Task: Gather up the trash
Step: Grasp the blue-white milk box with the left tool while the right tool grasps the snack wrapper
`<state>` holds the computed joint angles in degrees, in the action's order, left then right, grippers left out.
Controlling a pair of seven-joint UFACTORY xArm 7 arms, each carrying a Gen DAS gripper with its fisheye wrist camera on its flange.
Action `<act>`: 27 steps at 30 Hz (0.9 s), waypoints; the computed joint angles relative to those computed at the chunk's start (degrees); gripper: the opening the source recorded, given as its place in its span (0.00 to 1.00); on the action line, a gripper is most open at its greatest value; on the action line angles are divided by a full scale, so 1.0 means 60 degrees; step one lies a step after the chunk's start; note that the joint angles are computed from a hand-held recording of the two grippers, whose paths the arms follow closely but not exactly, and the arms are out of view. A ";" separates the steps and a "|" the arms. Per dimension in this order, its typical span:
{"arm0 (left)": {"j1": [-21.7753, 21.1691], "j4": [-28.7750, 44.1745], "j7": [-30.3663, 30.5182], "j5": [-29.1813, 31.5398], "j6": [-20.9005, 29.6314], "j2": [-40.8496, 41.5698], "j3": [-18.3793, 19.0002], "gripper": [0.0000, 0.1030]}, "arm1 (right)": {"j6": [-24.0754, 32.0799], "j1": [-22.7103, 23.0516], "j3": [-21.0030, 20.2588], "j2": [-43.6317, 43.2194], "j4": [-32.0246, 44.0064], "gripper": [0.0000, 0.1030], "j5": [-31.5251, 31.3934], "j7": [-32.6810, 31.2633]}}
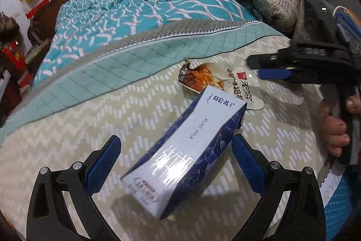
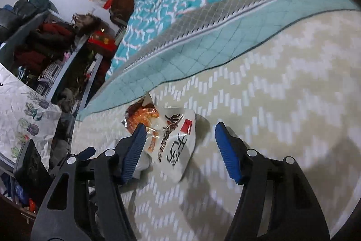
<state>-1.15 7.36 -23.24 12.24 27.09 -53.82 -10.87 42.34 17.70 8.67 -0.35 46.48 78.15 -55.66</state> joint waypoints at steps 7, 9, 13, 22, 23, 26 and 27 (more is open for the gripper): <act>0.0016 -0.0295 -0.0351 -0.0098 -0.0215 0.0063 -0.0098 0.69 | 0.0484 0.0219 0.0246 0.0003 0.0070 0.09 -0.0520 0.0011; -0.0171 -0.0418 -0.0381 -0.0223 0.0257 -0.0482 0.0040 0.61 | 0.0807 0.0199 0.0138 -0.0348 -0.0320 0.08 -0.0185 0.0006; -0.0841 -0.0823 -0.0253 -0.0925 0.1536 -0.2201 0.0762 0.51 | 0.1556 0.0073 -0.0288 -0.1392 -0.1436 0.07 0.0578 -0.0219; -0.3176 -0.1420 -0.1950 -0.2586 0.4528 -0.6149 -0.0020 0.48 | 0.3596 -0.1187 -0.2198 -0.5413 -0.4902 0.06 -0.0530 0.0580; -0.3506 -0.1386 -0.2206 -0.2731 0.4483 -0.6072 -0.0191 0.48 | 0.3928 -0.1567 -0.2610 -0.5994 -0.5319 0.06 -0.1029 0.0780; -0.4413 -0.0997 -0.2801 -0.3026 0.3532 -0.4710 -0.0682 0.48 | 0.4748 -0.2629 -0.3635 -0.7080 -0.5981 0.06 -0.2272 0.1134; -0.4699 -0.0709 -0.2981 -0.3115 0.2937 -0.3787 -0.0913 0.48 | 0.5102 -0.3186 -0.4116 -0.7440 -0.6183 0.06 -0.2829 0.1224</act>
